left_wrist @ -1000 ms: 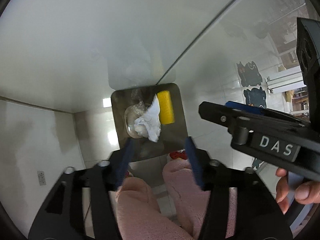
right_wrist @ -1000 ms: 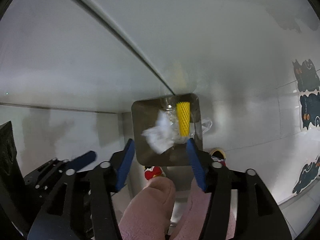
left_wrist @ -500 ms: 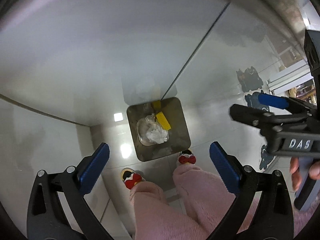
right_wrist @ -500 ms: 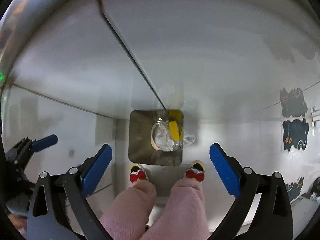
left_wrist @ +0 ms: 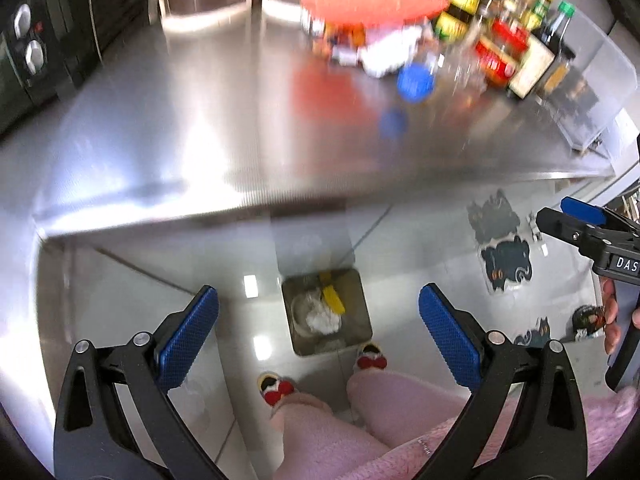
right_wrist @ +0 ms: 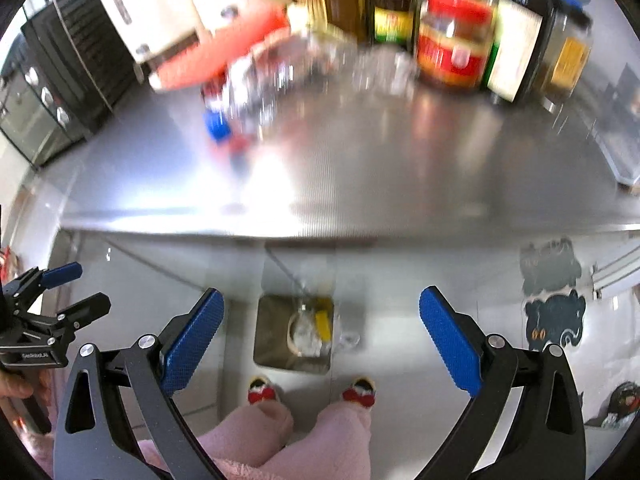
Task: Collect trash
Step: 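Raise both tools back to the counter, then grasp the orange foam net with the left gripper while the right gripper grasps the clear bottle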
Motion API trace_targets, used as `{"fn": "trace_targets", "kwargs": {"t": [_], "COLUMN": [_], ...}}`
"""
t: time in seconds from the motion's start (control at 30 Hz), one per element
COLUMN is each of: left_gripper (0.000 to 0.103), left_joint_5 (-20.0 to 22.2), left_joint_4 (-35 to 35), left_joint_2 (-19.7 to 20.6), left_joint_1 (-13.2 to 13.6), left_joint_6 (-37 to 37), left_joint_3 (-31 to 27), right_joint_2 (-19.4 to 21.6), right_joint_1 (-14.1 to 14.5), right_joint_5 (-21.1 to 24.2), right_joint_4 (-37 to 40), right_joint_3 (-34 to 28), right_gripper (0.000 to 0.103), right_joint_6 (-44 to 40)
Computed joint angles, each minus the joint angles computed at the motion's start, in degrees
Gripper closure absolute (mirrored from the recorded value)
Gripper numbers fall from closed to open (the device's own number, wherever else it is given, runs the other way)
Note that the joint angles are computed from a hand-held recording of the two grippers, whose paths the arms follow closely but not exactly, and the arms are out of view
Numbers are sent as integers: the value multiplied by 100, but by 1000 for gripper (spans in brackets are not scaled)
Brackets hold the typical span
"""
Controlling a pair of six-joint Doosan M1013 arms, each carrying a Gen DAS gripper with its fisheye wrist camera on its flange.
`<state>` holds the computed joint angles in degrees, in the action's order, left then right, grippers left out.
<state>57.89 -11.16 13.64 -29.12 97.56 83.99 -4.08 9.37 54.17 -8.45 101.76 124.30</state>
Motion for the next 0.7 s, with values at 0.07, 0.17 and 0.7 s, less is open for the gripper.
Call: {"fn": "trace_targets", "kwargs": {"t": [0.07, 0.17, 0.7], "left_gripper": [8, 8, 12], "left_joint_5": [-28, -125, -378], "left_joint_4": [16, 3, -101], "left_joint_2": [-5, -16, 753], "left_joint_1": [-14, -44, -103], "left_joint_6": [38, 128, 552], "left_joint_3": [-141, -308, -1678], "right_joint_2": [-13, -3, 829], "right_joint_1": [-87, -174, -441], "right_joint_5": [-40, -148, -47], "right_joint_4": [73, 84, 50], "right_joint_3": [-98, -259, -1284], "right_gripper": [4, 4, 10], "right_joint_6": [-24, 9, 22]}}
